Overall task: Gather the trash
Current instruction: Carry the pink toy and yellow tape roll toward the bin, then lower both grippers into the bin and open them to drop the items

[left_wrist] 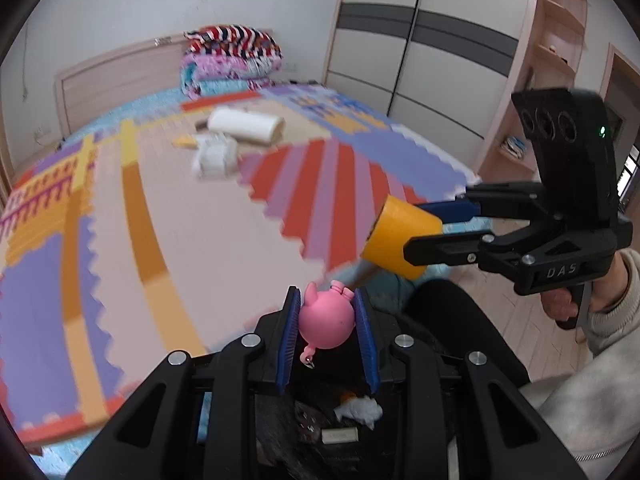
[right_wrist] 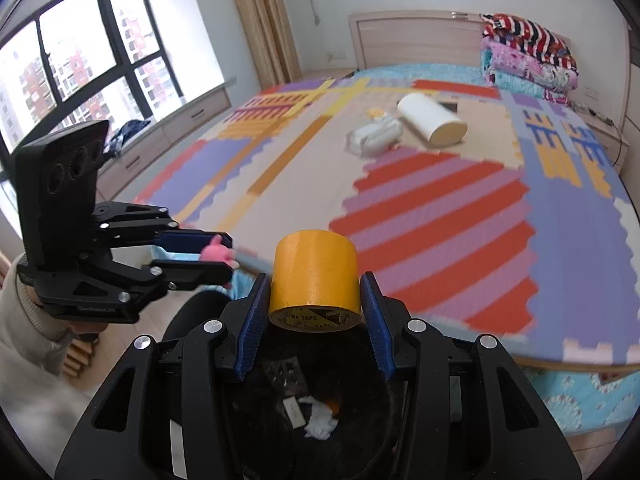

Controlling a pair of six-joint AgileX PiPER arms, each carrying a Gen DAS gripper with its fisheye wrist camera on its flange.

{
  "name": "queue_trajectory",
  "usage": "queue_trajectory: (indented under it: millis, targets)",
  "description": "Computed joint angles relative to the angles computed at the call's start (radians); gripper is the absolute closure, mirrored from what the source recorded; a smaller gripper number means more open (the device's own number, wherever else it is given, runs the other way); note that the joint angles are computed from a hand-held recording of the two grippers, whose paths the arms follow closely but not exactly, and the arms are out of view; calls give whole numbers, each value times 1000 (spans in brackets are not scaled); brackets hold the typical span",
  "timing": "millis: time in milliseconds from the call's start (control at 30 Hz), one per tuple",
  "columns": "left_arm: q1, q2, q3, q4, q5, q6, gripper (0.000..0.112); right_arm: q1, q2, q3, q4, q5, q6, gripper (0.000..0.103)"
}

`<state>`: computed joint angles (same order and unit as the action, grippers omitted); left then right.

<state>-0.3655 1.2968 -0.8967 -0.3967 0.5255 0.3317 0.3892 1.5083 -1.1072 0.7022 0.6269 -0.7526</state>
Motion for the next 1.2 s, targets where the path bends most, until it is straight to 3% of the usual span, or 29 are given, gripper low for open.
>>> queue_trajectory:
  millis: [400,700,833,1000,1100,1200]
  targets:
    - [-69,55,154,-52,-69,-2,85,4,-20,179,50,-10,-81,57]
    - [-92,215,195,-126,-131,56,85,39,107,214,7,-59,-55,57]
    - [-109,272,190,-97,-142,19,85,76,175,220,-71,-95,17,57]
    - [-128,287,176,-51,-132,-35,85,77,203,229,-53,-87,3,57]
    - [-130,274,179,-104,-125,16,82,68,208,225,-50,-73,5,57]
    - [-118,258,178,-110,-113,11,71,52,205,222,-13,-50,-37,57]
